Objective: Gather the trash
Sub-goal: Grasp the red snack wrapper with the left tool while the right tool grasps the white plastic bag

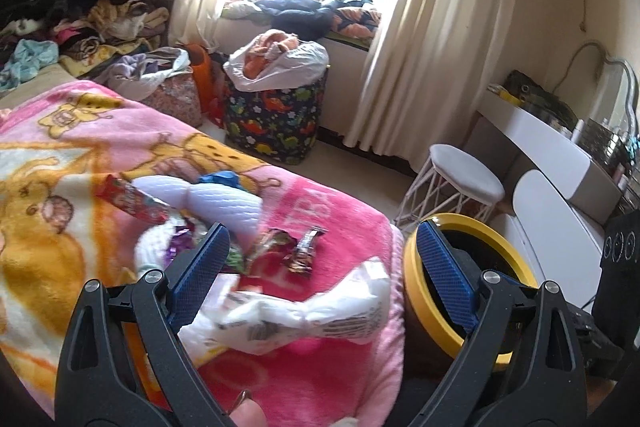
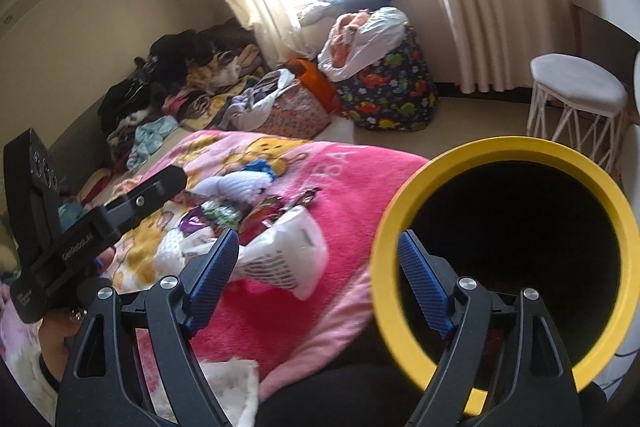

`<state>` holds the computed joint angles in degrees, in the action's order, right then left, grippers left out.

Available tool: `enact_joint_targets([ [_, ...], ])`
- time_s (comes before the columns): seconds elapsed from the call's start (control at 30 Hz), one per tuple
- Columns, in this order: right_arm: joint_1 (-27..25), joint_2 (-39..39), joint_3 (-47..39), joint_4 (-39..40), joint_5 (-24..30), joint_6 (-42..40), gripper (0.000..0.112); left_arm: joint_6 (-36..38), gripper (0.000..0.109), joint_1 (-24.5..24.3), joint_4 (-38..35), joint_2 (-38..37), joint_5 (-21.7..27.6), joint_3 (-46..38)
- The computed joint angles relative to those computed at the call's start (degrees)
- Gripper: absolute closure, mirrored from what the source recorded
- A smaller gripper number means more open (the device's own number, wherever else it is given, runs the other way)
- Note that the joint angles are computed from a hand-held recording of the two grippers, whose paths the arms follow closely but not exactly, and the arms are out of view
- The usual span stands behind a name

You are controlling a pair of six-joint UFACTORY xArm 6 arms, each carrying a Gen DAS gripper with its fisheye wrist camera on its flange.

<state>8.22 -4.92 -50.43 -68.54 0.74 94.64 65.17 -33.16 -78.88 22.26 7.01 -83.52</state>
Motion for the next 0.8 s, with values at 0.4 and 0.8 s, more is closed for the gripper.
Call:
enact_joint_targets([
  [0.4, 3.3, 6.6, -4.9, 16.3, -0.4, -18.3, 0.027, -1.6, 0.022, 4.3, -0.6, 1.1, -0.4, -1.1],
  [0.8, 8.3, 14.5, -9.6, 60.9, 2.3, -62.6, 0.025, -15.5, 0.022, 9.6, 10.5, 5.3, 1.8, -4.7],
])
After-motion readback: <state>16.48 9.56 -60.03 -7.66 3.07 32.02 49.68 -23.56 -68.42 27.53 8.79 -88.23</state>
